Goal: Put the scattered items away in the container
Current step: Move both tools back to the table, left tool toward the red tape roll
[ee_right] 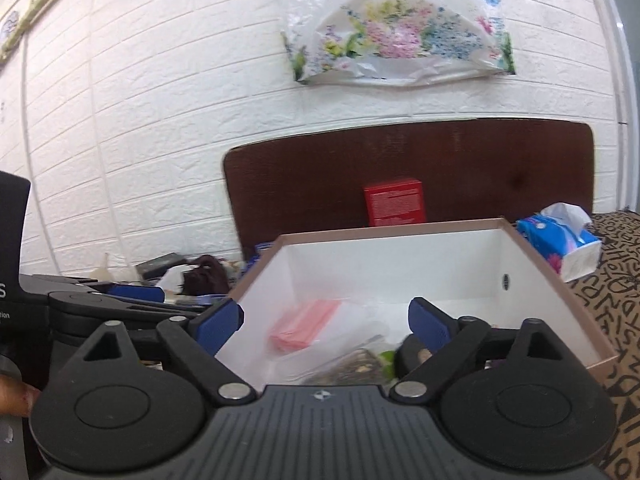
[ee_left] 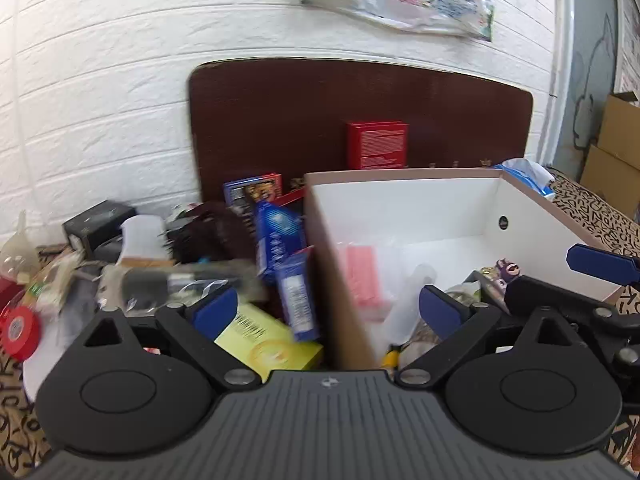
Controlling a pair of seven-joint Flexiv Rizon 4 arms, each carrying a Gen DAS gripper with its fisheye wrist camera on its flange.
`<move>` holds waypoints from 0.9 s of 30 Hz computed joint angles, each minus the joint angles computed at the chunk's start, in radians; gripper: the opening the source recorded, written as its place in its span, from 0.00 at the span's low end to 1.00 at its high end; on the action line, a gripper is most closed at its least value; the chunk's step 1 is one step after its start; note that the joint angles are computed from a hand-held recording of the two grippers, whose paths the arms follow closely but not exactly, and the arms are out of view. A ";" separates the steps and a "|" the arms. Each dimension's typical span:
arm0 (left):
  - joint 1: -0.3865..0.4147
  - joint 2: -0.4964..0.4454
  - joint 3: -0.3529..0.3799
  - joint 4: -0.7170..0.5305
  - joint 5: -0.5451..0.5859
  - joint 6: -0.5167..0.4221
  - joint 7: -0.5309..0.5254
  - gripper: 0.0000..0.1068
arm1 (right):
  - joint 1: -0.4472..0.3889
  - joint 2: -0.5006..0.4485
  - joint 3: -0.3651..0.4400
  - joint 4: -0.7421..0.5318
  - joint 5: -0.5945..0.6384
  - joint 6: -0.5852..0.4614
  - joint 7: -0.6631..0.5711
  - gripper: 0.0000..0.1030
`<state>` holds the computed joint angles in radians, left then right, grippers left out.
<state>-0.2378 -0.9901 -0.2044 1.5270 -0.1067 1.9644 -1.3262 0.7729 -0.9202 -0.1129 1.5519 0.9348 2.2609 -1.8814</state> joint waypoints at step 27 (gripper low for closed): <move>0.424 -0.094 -0.130 -0.014 0.252 -0.019 0.248 0.96 | 0.146 -0.106 -0.093 -0.068 -0.315 -0.170 0.278 0.99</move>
<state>0.1858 -1.0840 -0.3343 1.5130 0.1451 1.9457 -1.0786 0.9191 -1.0267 -0.2063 1.4839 0.6200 2.0907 -1.6038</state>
